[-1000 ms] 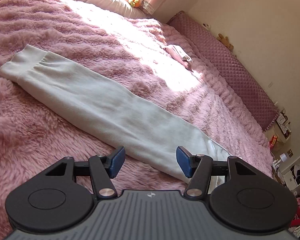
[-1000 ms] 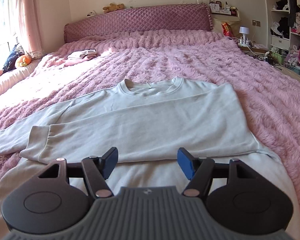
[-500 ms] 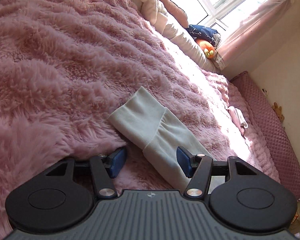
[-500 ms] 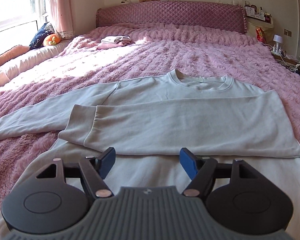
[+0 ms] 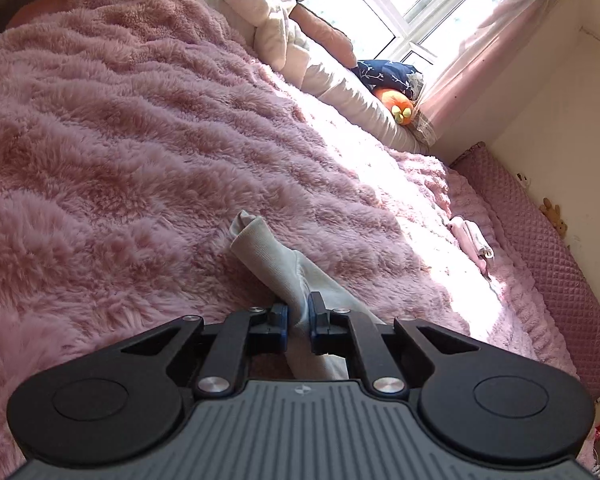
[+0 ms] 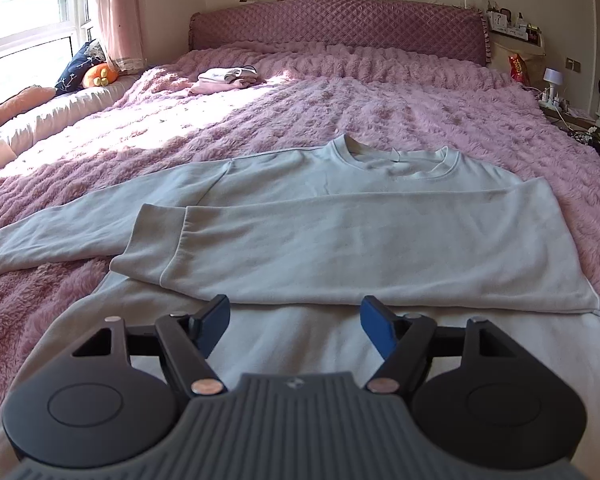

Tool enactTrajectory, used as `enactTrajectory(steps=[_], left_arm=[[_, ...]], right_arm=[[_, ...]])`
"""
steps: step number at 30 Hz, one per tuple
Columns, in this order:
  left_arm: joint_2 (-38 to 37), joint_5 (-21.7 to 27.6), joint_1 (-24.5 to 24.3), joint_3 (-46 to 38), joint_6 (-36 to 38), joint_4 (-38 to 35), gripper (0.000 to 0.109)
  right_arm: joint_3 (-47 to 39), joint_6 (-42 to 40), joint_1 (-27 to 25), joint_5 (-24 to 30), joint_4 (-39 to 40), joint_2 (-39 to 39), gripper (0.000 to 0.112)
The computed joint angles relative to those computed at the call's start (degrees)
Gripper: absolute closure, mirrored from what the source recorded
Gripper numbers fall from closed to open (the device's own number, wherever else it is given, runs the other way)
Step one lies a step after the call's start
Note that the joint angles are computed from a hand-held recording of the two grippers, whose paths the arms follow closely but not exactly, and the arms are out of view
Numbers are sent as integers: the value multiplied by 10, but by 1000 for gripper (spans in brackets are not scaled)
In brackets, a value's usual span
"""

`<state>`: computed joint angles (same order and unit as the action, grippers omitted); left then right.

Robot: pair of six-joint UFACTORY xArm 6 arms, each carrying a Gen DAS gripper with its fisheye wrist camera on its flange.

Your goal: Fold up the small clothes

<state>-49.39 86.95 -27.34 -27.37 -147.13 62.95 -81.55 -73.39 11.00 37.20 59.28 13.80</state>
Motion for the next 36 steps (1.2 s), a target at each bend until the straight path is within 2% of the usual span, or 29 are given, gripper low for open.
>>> enactTrajectory(steps=[3,7,11,15,17,21,23,26,28,29,30,32,33,34,36], left_arm=[[24,7,-17,-45,28,54,99],[75,-56,-8,-118,61,139,99],[167,-172,8,-216,100,213,99],[289,-293,28,-329,95,261,99],[368,-359,37,-400,85,281,99],[512,-460,39,-533,87,305,99],[586,-511,40,-599,109,290,99],[694,-573,42,-696,172,225,99],[768,-587,40,-763,285,120,99],[799,-611,44,-790,344,60,97],[825,-617,43,-813,403,0,90],[876,-605,28,-862,512,-107,85],[884,-614,27,-868,536,-130,85],[883,-637,24,-864,542,-129,85],[872,-652,18,-854,550,-111,85]], right_arm=[[-7,4,-10,6,6,1,44],[-17,14,-30,18,12,2,43],[-27,11,-58,30,25,3,42],[-41,19,-95,47,30,11,42],[-47,19,-111,53,31,15,42],[-68,15,-145,60,38,31,41],[-87,24,-163,63,33,47,41],[-116,43,-186,71,20,73,41],[-132,54,-198,71,10,88,41],[-142,64,-205,71,2,98,41],[-149,70,-209,73,-3,104,41],[-165,85,-217,72,-12,119,41],[-174,91,-221,70,-15,127,41],[-180,95,-223,69,-16,132,41],[-205,114,-224,65,-20,151,41]])
